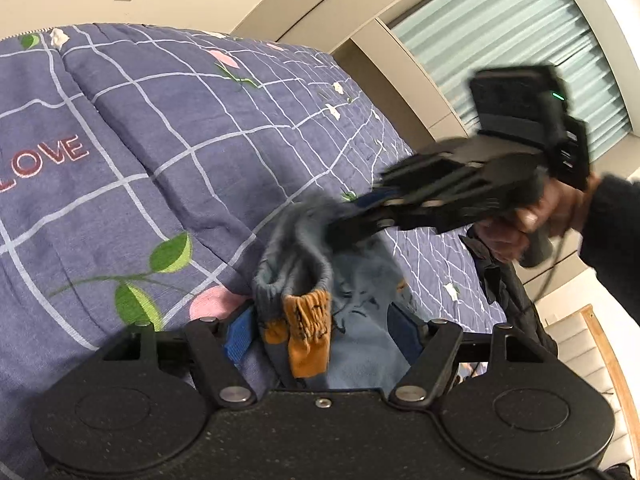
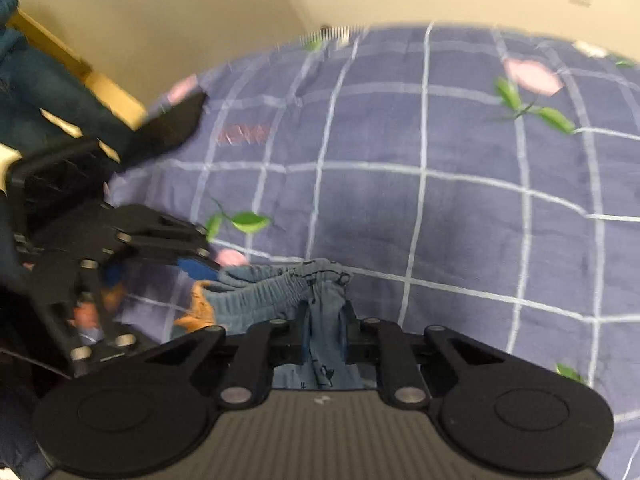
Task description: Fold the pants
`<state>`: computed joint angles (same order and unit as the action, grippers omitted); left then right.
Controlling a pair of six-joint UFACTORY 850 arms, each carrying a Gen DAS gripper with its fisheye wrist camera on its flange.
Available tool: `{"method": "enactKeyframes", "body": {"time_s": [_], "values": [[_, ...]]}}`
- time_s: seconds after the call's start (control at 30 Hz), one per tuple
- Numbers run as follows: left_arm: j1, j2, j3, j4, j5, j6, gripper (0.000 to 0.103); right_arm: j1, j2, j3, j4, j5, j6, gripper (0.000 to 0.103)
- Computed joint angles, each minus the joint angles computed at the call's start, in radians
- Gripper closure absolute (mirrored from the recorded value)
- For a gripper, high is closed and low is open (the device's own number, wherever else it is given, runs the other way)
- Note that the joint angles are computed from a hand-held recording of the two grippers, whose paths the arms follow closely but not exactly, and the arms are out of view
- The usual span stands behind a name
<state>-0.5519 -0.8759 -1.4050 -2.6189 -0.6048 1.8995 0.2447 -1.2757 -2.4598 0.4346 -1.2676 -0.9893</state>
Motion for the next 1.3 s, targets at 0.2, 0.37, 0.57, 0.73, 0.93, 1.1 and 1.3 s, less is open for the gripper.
{"method": "enactKeyframes", "body": {"time_s": [0.2, 0.37, 0.57, 0.73, 0.93, 1.1, 1.3], "values": [[0.003, -0.006, 0.013, -0.061, -0.065, 0.0, 0.033, -0.038, 0.184, 0.262, 0.09, 0.112, -0.08, 0.088], [0.001, -0.014, -0.004, 0.002, -0.101, 0.01, 0.083, -0.051, 0.265, 0.369, 0.119, 0.168, -0.119, 0.088], [-0.051, 0.06, 0.057, -0.156, -0.156, 0.349, 0.083, -0.09, 0.418, 0.582, 0.199, 0.257, -0.204, 0.088], [-0.113, 0.092, 0.06, -0.152, -0.192, 0.382, 0.083, -0.149, 0.559, 0.754, 0.266, 0.287, -0.289, 0.088], [-0.221, 0.073, -0.002, -0.182, -0.155, 0.393, 0.083, -0.232, 0.708, 0.942, 0.256, 0.311, -0.329, 0.087], [-0.295, 0.012, -0.102, -0.199, -0.078, 0.396, 0.083, -0.327, 0.801, 1.085, 0.27, 0.338, -0.395, 0.087], [-0.352, -0.035, -0.181, -0.209, -0.003, 0.418, 0.083, -0.438, 0.838, 1.19, 0.329, 0.332, -0.507, 0.087]]}}
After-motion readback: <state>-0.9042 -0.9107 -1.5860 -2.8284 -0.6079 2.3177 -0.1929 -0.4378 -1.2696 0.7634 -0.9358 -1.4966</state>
